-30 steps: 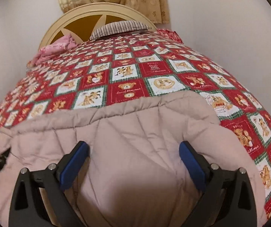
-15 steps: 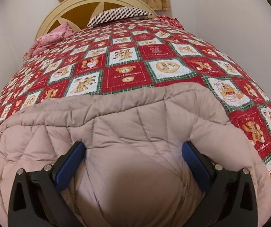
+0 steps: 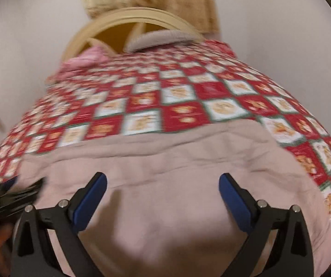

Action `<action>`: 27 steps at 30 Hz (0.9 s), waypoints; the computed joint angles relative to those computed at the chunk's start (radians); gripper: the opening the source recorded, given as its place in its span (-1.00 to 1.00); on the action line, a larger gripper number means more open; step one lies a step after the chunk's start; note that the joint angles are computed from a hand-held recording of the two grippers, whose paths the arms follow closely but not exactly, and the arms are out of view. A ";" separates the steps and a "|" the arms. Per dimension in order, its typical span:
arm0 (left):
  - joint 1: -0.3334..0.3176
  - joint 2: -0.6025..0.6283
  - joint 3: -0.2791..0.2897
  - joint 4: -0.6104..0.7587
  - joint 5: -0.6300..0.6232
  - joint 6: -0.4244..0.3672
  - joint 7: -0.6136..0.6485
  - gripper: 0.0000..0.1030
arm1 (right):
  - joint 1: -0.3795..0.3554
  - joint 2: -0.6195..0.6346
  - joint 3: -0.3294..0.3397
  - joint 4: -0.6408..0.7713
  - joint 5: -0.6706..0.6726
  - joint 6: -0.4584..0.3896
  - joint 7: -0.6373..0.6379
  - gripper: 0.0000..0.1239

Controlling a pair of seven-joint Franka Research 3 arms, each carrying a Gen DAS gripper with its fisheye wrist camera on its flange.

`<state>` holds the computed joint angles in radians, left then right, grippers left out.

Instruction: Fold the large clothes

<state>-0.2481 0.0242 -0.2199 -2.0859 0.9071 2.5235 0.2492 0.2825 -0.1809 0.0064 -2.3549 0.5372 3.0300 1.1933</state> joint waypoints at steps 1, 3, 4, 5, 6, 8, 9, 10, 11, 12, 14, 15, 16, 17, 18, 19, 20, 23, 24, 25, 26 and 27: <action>0.000 0.000 0.000 0.001 -0.001 0.001 0.000 0.98 | 0.015 -0.005 0.001 -0.007 -0.014 0.002 -0.009 0.64; 0.002 -0.018 0.001 -0.014 -0.011 0.020 -0.003 0.98 | -0.061 0.023 0.083 -0.023 -0.236 0.014 0.117 0.64; 0.006 -0.043 0.003 -0.039 -0.018 0.046 -0.014 0.98 | -0.101 0.053 0.115 -0.020 -0.303 0.005 0.165 0.66; 0.011 -0.065 0.002 -0.060 -0.025 0.072 -0.024 0.98 | -0.106 0.063 0.121 -0.019 -0.300 0.013 0.178 0.66; 0.017 -0.099 0.001 -0.094 -0.024 0.103 -0.041 0.98 | -0.083 0.069 0.098 -0.014 -0.273 0.008 0.157 0.66; 0.032 -0.183 -0.010 -0.175 -0.013 0.157 -0.096 0.98 | -0.062 0.084 0.075 -0.002 -0.265 -0.002 0.142 0.66; 0.041 -0.223 -0.017 -0.215 -0.008 0.190 -0.114 0.98 | -0.060 0.086 0.072 -0.001 -0.273 -0.005 0.149 0.66; 0.051 -0.247 -0.028 -0.235 -0.007 0.205 -0.123 0.98 | -0.060 0.094 0.071 0.006 -0.287 -0.011 0.159 0.66; 0.057 -0.285 -0.039 -0.267 -0.015 0.210 -0.130 0.98 | -0.062 0.100 0.070 0.010 -0.303 -0.013 0.171 0.66; 0.063 -0.308 -0.049 -0.285 -0.023 0.211 -0.127 0.98 | -0.063 0.104 0.069 0.013 -0.318 -0.017 0.183 0.66; 0.076 -0.365 -0.076 -0.325 -0.026 0.204 -0.130 0.98 | -0.064 0.110 0.067 0.021 -0.342 -0.029 0.203 0.66; 0.080 -0.397 -0.091 -0.347 -0.029 0.191 -0.132 0.98 | -0.064 0.111 0.067 0.023 -0.356 -0.034 0.216 0.66; 0.082 -0.428 -0.103 -0.369 -0.033 0.183 -0.133 0.98 | -0.063 0.112 0.064 0.025 -0.359 -0.037 0.218 0.66; 0.082 -0.463 -0.114 -0.395 -0.040 0.176 -0.136 0.98 | -0.061 0.107 0.062 0.020 -0.359 -0.040 0.219 0.66; 0.081 -0.493 -0.124 -0.418 -0.051 0.165 -0.139 0.98 | -0.060 0.106 0.062 0.019 -0.365 -0.042 0.223 0.66; 0.079 -0.518 -0.130 -0.440 -0.066 0.157 -0.137 0.98 | -0.060 0.108 0.061 0.022 -0.368 -0.044 0.226 0.66; 0.072 -0.545 -0.132 -0.464 -0.087 0.149 -0.135 0.98 | -0.059 0.109 0.060 0.022 -0.368 -0.046 0.227 0.66; 0.051 -0.640 -0.129 -0.555 -0.154 0.161 -0.136 0.98 | -0.058 0.111 0.058 0.026 -0.373 -0.053 0.231 0.66; 0.041 -0.670 -0.130 -0.580 -0.181 0.148 -0.131 0.98 | -0.057 0.110 0.058 0.025 -0.375 -0.053 0.233 0.66; 0.033 -0.702 -0.135 -0.604 -0.204 0.135 -0.129 0.98 | -0.058 0.111 0.058 0.026 -0.381 -0.052 0.238 0.66; 0.024 -0.736 -0.136 -0.630 -0.227 0.127 -0.130 0.98 | -0.058 0.111 0.057 0.026 -0.382 -0.052 0.238 0.66; 0.018 -0.761 -0.139 -0.649 -0.245 0.124 -0.129 0.98 | -0.057 0.112 0.056 0.027 -0.378 -0.052 0.235 0.66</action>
<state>-0.2305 -0.7364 -0.3593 -2.7344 0.6622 2.6477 0.1203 0.2256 -0.0694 0.0629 -2.3282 0.1591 2.9780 1.4280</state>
